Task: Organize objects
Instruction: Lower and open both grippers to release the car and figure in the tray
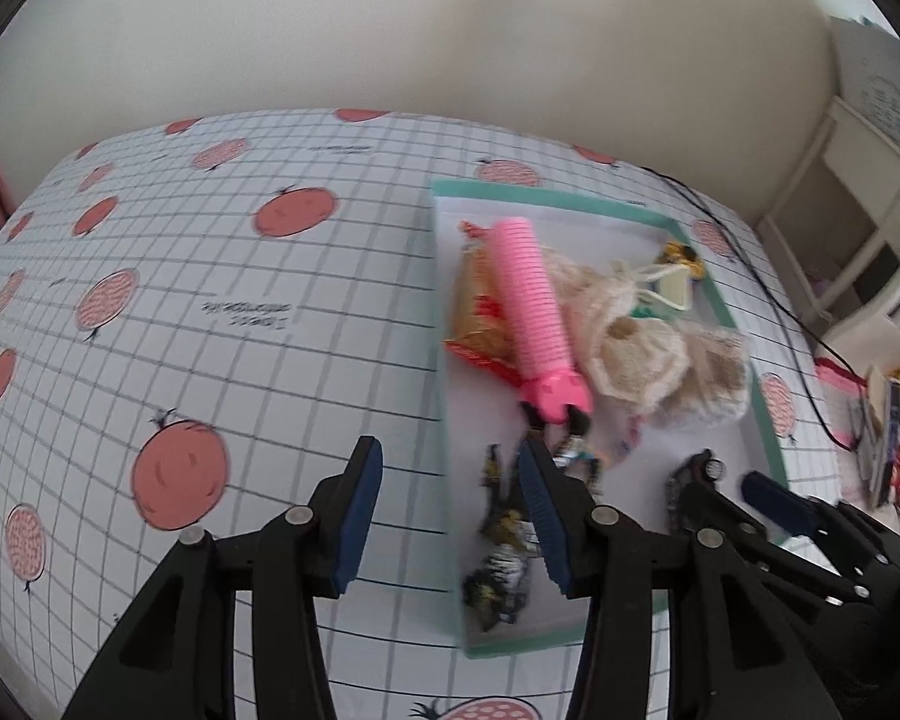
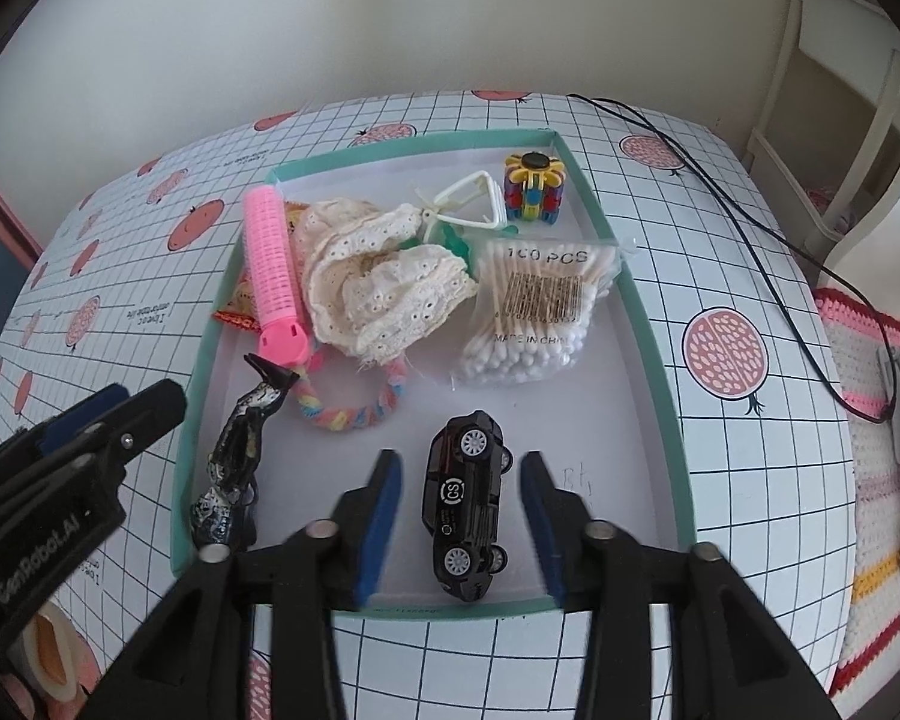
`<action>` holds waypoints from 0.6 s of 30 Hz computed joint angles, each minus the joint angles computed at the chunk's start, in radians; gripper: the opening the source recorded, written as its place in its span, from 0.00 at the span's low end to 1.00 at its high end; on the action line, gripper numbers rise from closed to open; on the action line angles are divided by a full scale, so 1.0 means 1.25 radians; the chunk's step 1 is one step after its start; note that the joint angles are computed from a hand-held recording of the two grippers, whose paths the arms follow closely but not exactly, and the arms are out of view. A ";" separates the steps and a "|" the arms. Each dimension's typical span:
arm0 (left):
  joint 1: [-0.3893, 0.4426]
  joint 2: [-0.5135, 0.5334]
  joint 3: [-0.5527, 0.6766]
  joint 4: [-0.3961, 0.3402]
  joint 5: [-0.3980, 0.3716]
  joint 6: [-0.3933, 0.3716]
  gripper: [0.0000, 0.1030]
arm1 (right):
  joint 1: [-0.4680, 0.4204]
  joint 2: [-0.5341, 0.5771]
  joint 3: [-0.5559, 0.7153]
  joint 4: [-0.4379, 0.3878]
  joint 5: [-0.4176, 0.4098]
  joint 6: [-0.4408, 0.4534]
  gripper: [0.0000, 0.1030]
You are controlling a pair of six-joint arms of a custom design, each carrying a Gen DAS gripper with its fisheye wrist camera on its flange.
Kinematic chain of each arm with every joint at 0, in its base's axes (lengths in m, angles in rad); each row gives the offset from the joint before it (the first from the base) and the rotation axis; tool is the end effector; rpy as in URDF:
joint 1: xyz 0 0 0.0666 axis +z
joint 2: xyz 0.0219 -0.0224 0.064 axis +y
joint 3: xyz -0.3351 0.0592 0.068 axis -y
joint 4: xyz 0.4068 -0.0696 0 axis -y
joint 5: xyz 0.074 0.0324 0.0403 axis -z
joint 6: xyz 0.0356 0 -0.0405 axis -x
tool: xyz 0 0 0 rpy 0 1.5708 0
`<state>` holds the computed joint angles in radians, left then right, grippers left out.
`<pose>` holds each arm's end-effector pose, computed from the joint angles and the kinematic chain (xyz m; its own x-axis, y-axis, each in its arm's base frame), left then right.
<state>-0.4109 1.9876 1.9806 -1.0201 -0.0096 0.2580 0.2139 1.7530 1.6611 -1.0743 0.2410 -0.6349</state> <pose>0.6262 -0.2729 0.3127 -0.8593 0.0961 -0.5023 0.1816 0.9755 -0.1240 0.5854 0.1181 0.3106 -0.7911 0.4176 -0.4471 0.4407 0.8958 0.0568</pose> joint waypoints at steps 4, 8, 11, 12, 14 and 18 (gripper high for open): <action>0.012 0.003 -0.003 -0.011 -0.029 0.035 0.59 | 0.000 -0.002 -0.002 0.006 0.008 -0.004 0.62; 0.020 0.005 -0.005 -0.017 -0.053 0.055 0.66 | 0.000 -0.004 -0.006 0.013 0.013 -0.006 0.69; 0.022 0.011 -0.001 -0.030 -0.078 0.059 0.68 | 0.001 -0.003 -0.006 0.015 0.016 -0.006 0.75; 0.022 0.012 0.000 -0.034 -0.084 0.059 0.69 | 0.001 -0.003 -0.006 0.015 0.018 -0.007 0.79; 0.022 0.015 -0.001 -0.038 -0.109 0.054 0.70 | 0.002 -0.002 -0.007 0.015 0.018 -0.009 0.80; 0.025 0.017 -0.004 -0.039 -0.129 0.049 0.81 | 0.001 -0.001 -0.006 0.012 0.021 -0.014 0.88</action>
<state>-0.3799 2.0084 1.9759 -1.0683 -0.1704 0.3198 0.2147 1.7523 1.6532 -1.0592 0.2670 -0.6521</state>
